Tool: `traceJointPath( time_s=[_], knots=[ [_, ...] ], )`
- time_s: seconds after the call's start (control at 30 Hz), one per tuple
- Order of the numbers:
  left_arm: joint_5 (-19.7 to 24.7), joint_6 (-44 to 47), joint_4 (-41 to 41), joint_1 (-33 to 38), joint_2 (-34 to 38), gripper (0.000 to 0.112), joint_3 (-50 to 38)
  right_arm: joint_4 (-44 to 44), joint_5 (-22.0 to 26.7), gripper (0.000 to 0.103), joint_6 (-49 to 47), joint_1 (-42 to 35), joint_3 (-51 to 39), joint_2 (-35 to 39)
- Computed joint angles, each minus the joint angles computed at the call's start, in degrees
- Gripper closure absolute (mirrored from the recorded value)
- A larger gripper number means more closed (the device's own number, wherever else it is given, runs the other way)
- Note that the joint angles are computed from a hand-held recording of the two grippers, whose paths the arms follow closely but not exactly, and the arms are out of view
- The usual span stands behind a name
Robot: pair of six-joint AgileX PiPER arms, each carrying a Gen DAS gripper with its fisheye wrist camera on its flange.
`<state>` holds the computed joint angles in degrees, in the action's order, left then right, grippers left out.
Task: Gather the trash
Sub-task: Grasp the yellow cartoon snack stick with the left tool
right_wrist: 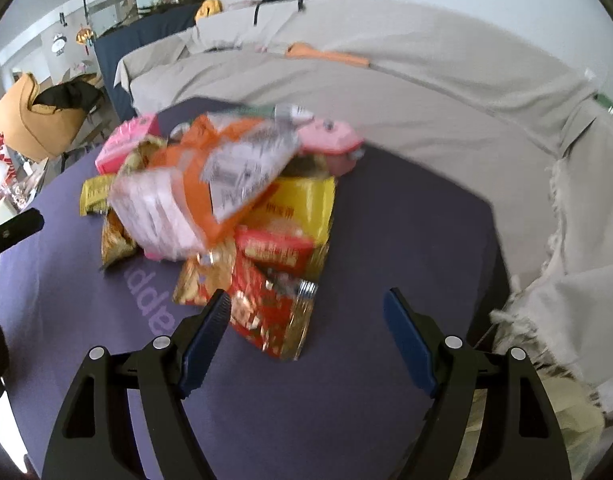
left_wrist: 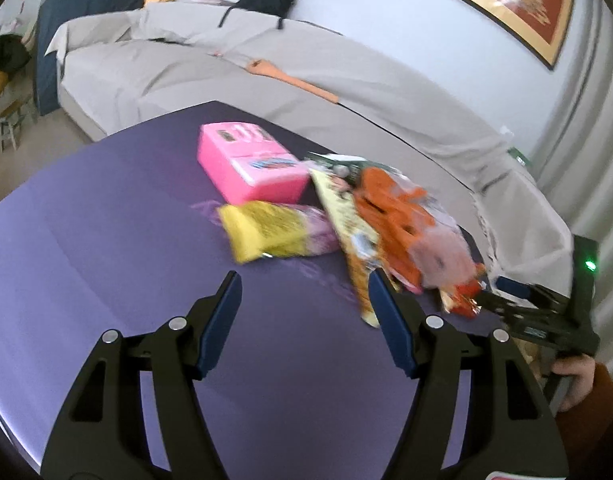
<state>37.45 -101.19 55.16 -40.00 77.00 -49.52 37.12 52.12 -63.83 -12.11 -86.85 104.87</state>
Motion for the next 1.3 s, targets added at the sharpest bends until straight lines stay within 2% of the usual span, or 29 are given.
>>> traceJointPath(
  time_s=[0.03,0.13,0.23,0.3,0.37,0.5,0.57,0.63,0.67,0.73,0.8,0.87,0.97,1.03,1.07,1.13,1.17,1.23,1.3],
  knots=[
    [-1.6,1.0,-1.0,2.1,-0.1,0.05,0.4,0.5,-0.1,0.028,-0.2,-0.2,-0.2,-0.1],
    [-2.3,5.2,-2.6,5.4,1.7,0.05,-1.3,0.2,-0.5,0.028,0.6,-0.4,-1.4,0.3],
    [-5.6,18.4,-5.6,9.8,5.4,0.05,-5.4,-0.5,0.8,0.028,1.1,-1.0,-3.2,1.3],
    [-5.6,23.6,-5.9,11.7,8.0,0.05,-8.5,-0.4,1.5,0.028,0.9,-1.7,-3.9,1.5],
    [-5.9,30.6,-9.4,13.9,11.1,0.05,-11.8,0.5,2.5,0.028,0.5,-2.8,-4.6,1.7],
    [-9.0,45.3,-25.7,16.6,13.3,0.05,-14.2,1.1,4.6,0.028,0.6,-4.2,-6.4,2.6],
    [-12.0,50.8,-34.4,16.6,11.9,0.05,-12.1,0.5,5.0,0.028,0.8,-4.0,-7.8,3.4],
    [-12.8,57.1,-43.6,15.6,11.0,0.05,-11.0,-0.3,5.8,0.028,1.5,-3.5,-9.4,4.4],
    [-12.9,58.5,-45.5,15.2,10.5,0.05,-10.7,-0.7,6.0,0.028,2.1,-3.2,-10.0,4.9],
    [-12.7,55.3,-42.4,12.9,9.4,0.05,-10.5,-0.6,5.6,0.028,2.5,-2.6,-10.0,4.9],
    [-12.4,46.6,-34.1,10.7,8.6,0.05,-10.7,-0.1,5.0,0.028,2.5,-2.4,-9.6,4.7],
    [-11.8,43.1,-31.5,10.5,10.1,0.05,-12.7,0.2,4.1,0.028,2.7,-2.3,-9.0,4.5],
    [-5.5,34.2,-24.4,9.6,16.4,0.051,-19.8,-0.3,2.2,0.028,3.6,-1.9,-7.8,3.9],
    [-5.0,37.2,-29.6,12.1,20.0,0.071,-22.9,-0.4,1.4,0.028,4.1,-2.0,-6.9,3.0],
    [-4.6,40.1,-33.1,13.2,21.7,0.092,-24.4,-0.7,0.8,0.028,4.5,-2.0,-6.5,2.3],
    [-5.6,39.6,-33.3,13.9,20.6,0.098,-23.2,-1.1,1.7,0.028,5.4,-2.1,-7.3,1.8],
    [-6.1,36.9,-29.9,13.1,19.2,0.099,-22.1,-1.3,3.0,0.028,6.1,-2.3,-8.3,1.7],
    [-4.2,31.7,-21.3,10.7,15.3,0.1,-20.1,-0.4,5.0,0.028,7.4,-2.5,-10.2,1.7],
    [-1.2,28.9,-16.6,8.9,11.9,0.1,-18.7,0.8,7.9,0.028,9.0,-2.0,-13.7,3.2]
  ],
)
